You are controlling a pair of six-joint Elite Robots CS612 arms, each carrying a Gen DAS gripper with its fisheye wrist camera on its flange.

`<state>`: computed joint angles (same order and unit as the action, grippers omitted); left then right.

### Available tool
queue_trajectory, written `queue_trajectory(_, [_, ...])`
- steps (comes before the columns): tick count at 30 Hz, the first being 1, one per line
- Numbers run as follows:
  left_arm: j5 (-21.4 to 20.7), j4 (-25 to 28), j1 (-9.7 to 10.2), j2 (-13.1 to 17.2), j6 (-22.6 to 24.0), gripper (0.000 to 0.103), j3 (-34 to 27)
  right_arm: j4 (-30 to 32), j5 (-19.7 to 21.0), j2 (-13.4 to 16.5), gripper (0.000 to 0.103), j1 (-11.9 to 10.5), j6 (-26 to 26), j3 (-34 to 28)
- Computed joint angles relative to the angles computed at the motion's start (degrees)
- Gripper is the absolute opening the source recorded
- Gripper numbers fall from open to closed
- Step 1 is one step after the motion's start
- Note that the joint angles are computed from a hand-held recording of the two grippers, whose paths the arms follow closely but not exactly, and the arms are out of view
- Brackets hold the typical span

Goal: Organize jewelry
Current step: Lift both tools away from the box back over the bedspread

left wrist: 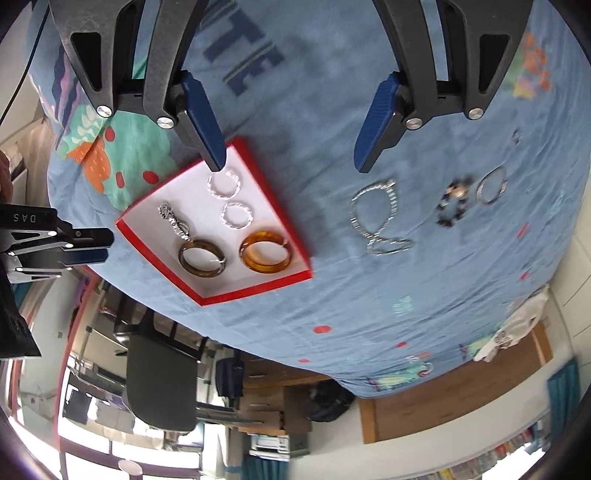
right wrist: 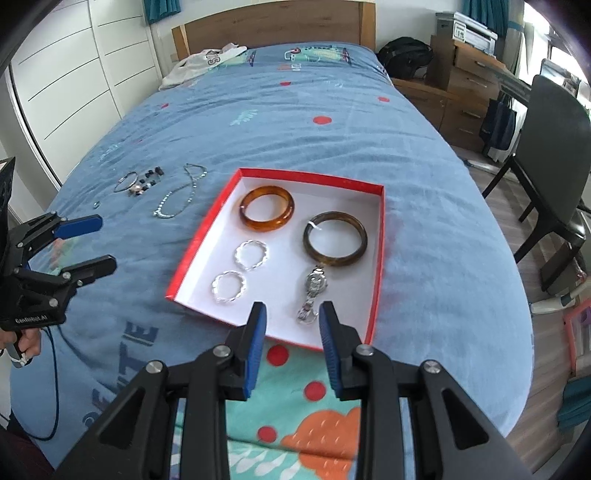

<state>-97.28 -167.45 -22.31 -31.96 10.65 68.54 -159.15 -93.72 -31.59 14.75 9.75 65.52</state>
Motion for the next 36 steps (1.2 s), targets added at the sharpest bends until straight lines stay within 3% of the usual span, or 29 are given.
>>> queue_trajectory(14, [4.51,-7.36,1.49,-6.16,-4.36,0.083,11.44,-5.56,-0.85,-3.03,0.029,2.91,1.49,4.94])
queue_trajectory(25, [7.61,-13.12,2.63,-9.37,-6.53,0.087,17.74,-8.14,-0.64,-3.24,0.029,5.08,0.60,4.93])
queue_trajectory(36, [12.96,-16.00,5.35,-11.89,-8.72,0.090,22.82,-8.98,-0.22,-2.95,0.029,6.58,0.97,3.82])
